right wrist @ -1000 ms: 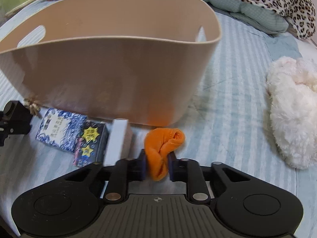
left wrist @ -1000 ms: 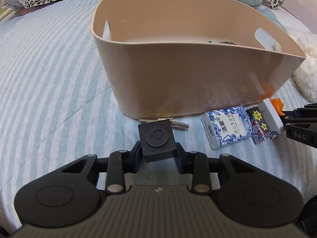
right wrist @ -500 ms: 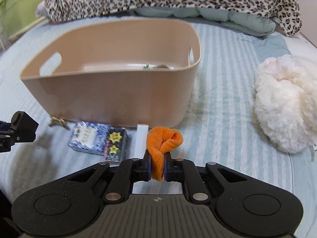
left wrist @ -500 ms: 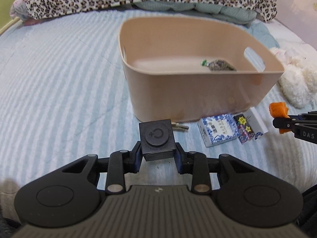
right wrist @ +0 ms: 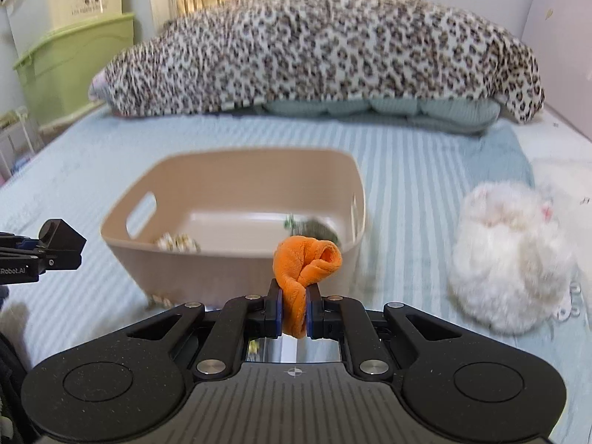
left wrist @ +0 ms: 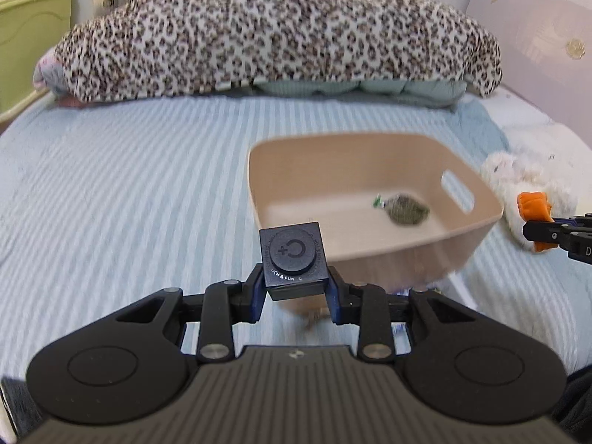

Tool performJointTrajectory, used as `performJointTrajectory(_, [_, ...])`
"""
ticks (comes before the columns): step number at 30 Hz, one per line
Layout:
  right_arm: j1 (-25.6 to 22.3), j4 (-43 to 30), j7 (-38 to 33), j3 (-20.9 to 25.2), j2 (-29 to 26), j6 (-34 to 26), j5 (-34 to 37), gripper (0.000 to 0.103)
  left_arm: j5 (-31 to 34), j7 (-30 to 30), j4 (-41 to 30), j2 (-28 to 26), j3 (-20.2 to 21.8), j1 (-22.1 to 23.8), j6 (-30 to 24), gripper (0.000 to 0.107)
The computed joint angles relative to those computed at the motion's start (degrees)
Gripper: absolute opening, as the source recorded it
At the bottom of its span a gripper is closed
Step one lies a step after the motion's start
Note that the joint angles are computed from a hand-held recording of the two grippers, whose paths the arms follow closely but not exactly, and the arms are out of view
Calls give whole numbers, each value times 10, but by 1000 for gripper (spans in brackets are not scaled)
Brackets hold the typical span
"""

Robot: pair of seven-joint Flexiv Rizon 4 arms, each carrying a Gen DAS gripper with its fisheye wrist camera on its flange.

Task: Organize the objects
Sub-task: 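Lift the cube over the basket and release it while the right tool drops the orange cloth inside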

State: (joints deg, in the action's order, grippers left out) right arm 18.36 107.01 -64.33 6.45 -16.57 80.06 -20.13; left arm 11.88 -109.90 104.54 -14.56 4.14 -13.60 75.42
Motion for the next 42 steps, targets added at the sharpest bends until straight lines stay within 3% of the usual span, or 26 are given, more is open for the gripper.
performJointTrajectory(10, [25,-65,31,-44,-38,23,-51,11,1,16,-91,-55,5,-3,-6,35])
performJointTrajectory(19, [24,-166,-12,-26,-112,-39,-40,11,13,2,-199,-146,35,-36,-56,35])
performJointTrajectory(23, [24,-198,-27,-18,-143,-67,-20,11,7,17,-235,-183,31,-38,-87,35])
performJointTrajectory(32, [23,-221,-53,-9,-175,-115,15,12,-15,38,-266,-225,26,-40,-144,35])
performJointTrajectory(34, [22,-221,-60,-7,-176,-121,20,16,-9,31,-258,-218,31,-43,-135,35])
performJointTrajectory(35, [22,-219,-61,-6,-174,-120,23,25,-6,28,-252,-213,32,-44,-129,40])
performJointTrajectory(36, [22,-216,-61,-7,-172,-115,25,35,-3,23,-249,-207,35,-46,-128,50])
performJointTrajectory(38, [23,-206,-61,-8,-164,-101,27,43,16,2,-248,-196,52,-60,-134,67])
performJointTrajectory(42, [37,-175,-45,-28,-137,-69,5,69,42,-20,-227,-163,53,-64,-125,72])
